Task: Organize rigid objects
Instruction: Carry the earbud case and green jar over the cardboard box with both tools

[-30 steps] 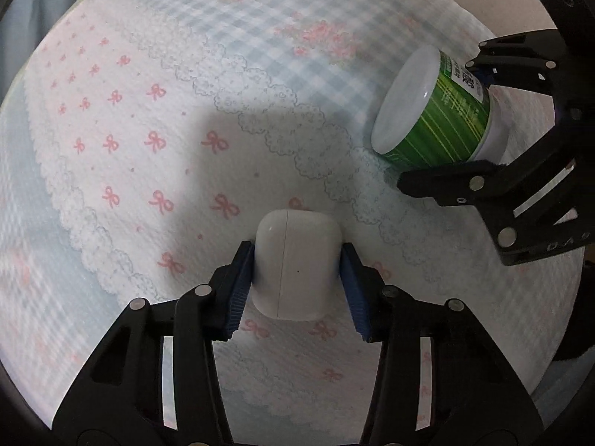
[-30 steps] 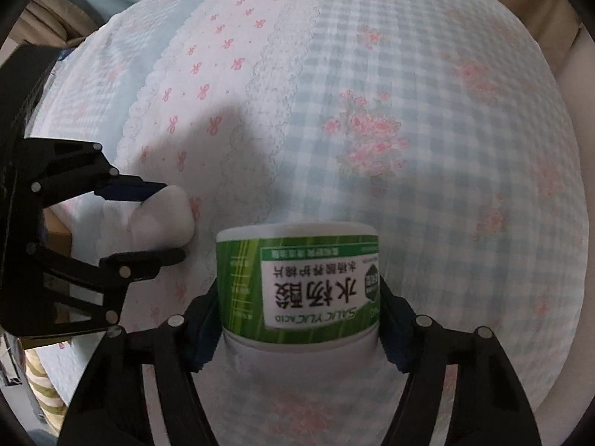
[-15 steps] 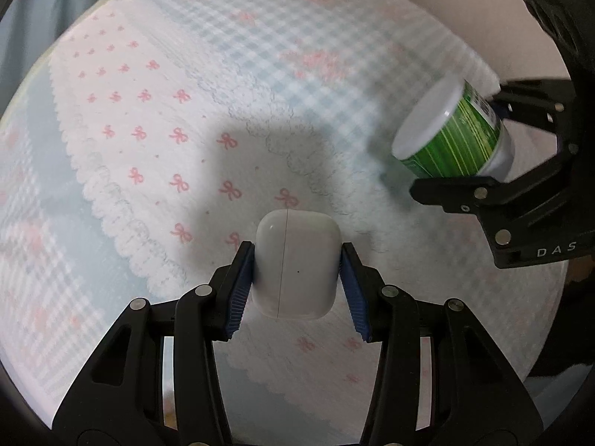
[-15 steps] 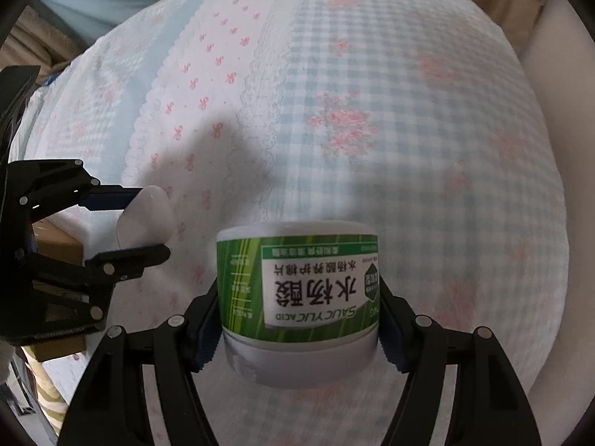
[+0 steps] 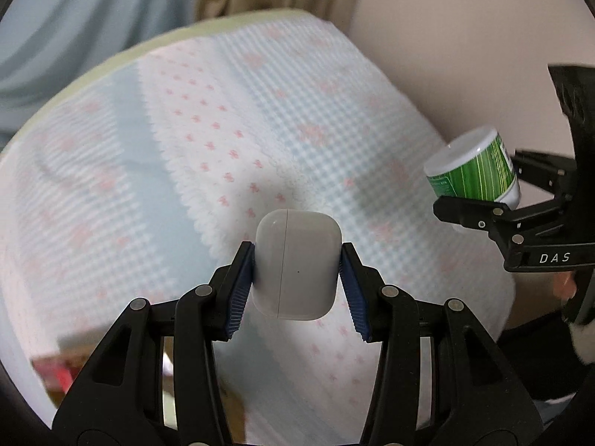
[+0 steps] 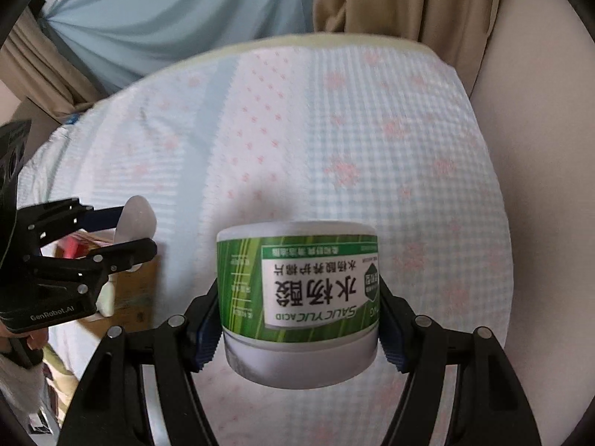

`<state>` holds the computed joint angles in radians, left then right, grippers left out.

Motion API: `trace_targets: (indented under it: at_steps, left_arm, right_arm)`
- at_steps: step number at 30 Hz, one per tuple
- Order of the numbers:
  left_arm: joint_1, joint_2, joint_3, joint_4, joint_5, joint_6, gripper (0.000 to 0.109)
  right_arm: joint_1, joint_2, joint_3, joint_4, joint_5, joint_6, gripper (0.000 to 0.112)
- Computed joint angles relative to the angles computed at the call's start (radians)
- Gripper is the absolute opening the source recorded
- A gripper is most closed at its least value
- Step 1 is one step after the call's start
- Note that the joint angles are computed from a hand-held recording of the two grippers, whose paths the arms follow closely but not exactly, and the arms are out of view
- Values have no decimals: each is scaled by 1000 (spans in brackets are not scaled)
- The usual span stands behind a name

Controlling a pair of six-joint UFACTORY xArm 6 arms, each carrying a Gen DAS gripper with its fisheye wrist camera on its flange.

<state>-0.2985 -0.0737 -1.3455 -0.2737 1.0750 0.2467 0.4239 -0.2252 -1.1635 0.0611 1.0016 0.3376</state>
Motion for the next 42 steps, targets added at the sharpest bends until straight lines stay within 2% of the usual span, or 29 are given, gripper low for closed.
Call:
trace_targets:
  at_steps: [4,10,15,20,27,32,37,42]
  left_arm:
    - [50,-121,48,-40,39,-80,42]
    - [168,-290,92,-50,106,-129,42]
    - [323,-387,134,-66,163,-44,42]
    - [490,-418,155,-123,225,86,42]
    - [746,-386,158,-175,312,302,42]
    - [875,-288,150,-184,336,442,42]
    - [906,-192,154,-150,309,536,42]
    - [883,-130,193,-111,257,606,42]
  right_arm:
    - [56,-39,-55,7,43,28,66]
    - [187,-23,-148,14,31,95,66]
    - [308,50,-254,-30,33,147,66]
    - [402,114,-304,-61,23,245,66]
    - [503,254,-401,-86,24,419,66]
    - [546,377,-505,-102,55,523,66]
    - [571,517,-612,-97,86,588,66]
    - [572,639,-686,-88,102,627,66]
